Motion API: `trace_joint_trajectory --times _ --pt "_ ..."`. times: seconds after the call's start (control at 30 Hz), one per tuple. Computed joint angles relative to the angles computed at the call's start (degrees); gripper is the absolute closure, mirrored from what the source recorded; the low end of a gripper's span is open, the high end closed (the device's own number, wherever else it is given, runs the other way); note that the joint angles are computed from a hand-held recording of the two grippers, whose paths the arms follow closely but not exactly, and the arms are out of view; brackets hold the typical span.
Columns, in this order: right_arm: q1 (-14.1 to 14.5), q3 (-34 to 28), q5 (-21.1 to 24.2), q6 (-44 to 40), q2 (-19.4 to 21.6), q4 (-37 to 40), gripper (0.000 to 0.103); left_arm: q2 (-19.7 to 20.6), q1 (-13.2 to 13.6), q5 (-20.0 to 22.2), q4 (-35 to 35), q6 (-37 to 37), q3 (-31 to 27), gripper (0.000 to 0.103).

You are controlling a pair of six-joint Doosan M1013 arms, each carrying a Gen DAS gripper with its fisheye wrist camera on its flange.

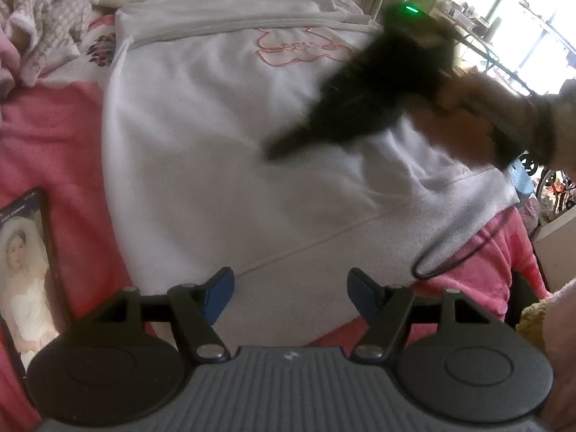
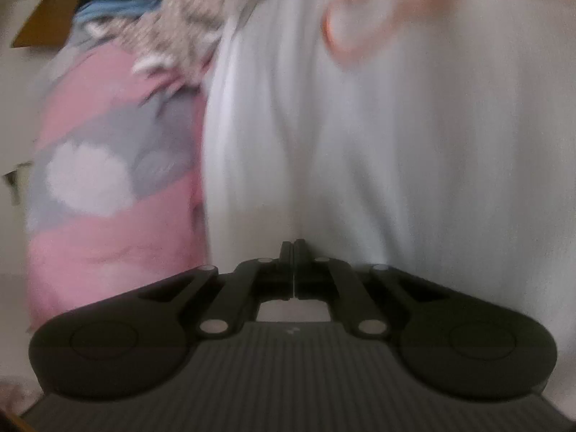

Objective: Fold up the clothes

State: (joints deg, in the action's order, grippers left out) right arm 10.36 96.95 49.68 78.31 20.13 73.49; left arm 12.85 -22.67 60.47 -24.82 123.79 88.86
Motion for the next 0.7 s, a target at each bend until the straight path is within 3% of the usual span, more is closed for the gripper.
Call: trace_joint_trajectory --times 0.2,0.23,0.43,0.57,0.7 --pt "0.3 0.4 7.8 4.5 -1.6 -5.3 0.102 0.4 0.3 0.9 0.0 -0.2 -0.7 0.032" --pt "0.3 -0.5 7.5 4.4 -1.2 -5.9 0.098 0.5 0.2 0.9 0.2 -0.3 -0.8 0.032" --pt "0.5 -5.6 0.6 0.6 1.5 -3.9 0.098 0.3 0.3 0.8 1.3 0.4 -0.9 0.032" --pt "2.1 -5.2 3.3 2.3 2.7 -4.0 0.103 0.4 0.2 1.0 1.3 0.8 -0.9 0.032" --pt "2.6 -1.9 5.4 1.8 0.9 -2.1 0.103 0.5 0.3 1.7 0.9 1.4 -1.0 0.032"
